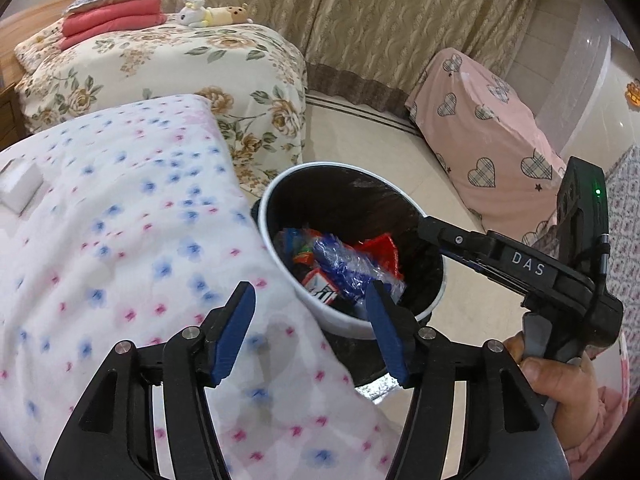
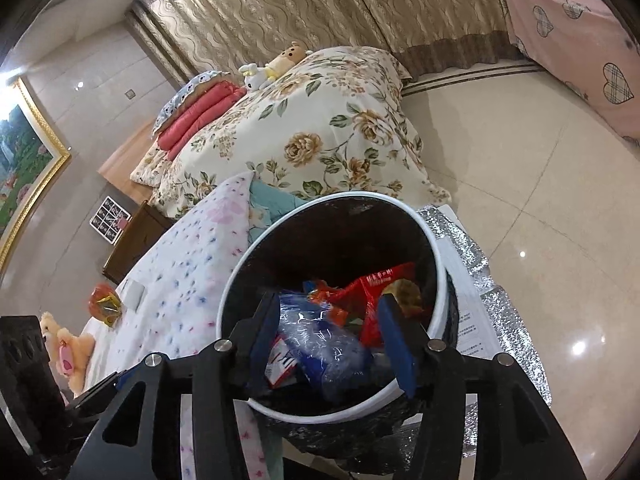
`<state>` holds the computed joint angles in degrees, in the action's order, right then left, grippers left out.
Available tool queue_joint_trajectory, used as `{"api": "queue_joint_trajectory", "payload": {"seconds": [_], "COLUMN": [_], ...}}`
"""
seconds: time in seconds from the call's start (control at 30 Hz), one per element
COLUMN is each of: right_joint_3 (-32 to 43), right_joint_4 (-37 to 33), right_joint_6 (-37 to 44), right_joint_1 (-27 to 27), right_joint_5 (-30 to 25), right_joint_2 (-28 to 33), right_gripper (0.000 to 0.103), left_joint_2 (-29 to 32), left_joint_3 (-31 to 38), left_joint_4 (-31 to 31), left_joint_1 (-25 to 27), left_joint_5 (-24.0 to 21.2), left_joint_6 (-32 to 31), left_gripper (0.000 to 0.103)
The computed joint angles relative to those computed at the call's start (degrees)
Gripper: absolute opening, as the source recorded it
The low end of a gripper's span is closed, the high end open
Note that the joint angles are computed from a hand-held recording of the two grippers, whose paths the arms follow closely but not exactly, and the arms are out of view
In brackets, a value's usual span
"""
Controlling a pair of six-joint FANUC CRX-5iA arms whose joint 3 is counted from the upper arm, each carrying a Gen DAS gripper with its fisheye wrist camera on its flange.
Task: Collect trash
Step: 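Open both tools to drop the blue wrapper and red packet in, then move both open tools back toward the yellow bag and white foam block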
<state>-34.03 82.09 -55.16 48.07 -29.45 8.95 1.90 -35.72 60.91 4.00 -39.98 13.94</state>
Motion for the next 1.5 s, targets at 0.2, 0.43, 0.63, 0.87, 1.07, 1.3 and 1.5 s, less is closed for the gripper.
{"api": "queue_joint_trajectory", "payload": {"seconds": [0.2, 0.43, 0.63, 0.87, 1.07, 1.3, 1.5], "right_joint_3": [1.8, 5.3, 9.7, 13.7, 18.2, 23.4, 28.4], "right_joint_4": [0.1, -0.8, -3.4, -2.5, -5.3, -9.9, -15.5], "right_joint_6": [0.8, 3.8, 9.1, 12.1, 17.5, 24.9, 33.7], "right_joint_1": [0.8, 1.7, 3.3, 4.6, 5.4, 5.9, 6.7], "right_joint_5": [0.4, 2.0, 2.5, 3.0, 4.0, 6.5, 6.9], "right_joint_2": [1.5, 4.1, 7.3, 10.3, 13.3, 16.9, 20.0], "right_gripper": [0.066, 0.070, 0.070, 0.085, 0.085, 0.101, 0.101], "left_joint_2": [-1.0, -1.8, -2.2, -1.8, -0.6, 0.4, 2.0], "left_joint_3": [-1.8, -3.6, -4.9, -5.1, -4.4, -3.2, -1.7], "left_joint_4": [1.3, 3.0, 4.2, 4.9, 5.3, 5.9, 7.0], "left_joint_1": [2.7, 6.7, 10.8, 15.1, 18.4, 21.1, 22.7], "left_joint_5": [0.8, 2.2, 2.8, 3.5, 4.2, 5.3, 6.7], "left_joint_6": [-0.8, -2.0, -2.7, -2.6, -2.3, -1.5, -1.4], "left_gripper": [0.059, 0.061, 0.063, 0.064, 0.065, 0.066, 0.068]}}
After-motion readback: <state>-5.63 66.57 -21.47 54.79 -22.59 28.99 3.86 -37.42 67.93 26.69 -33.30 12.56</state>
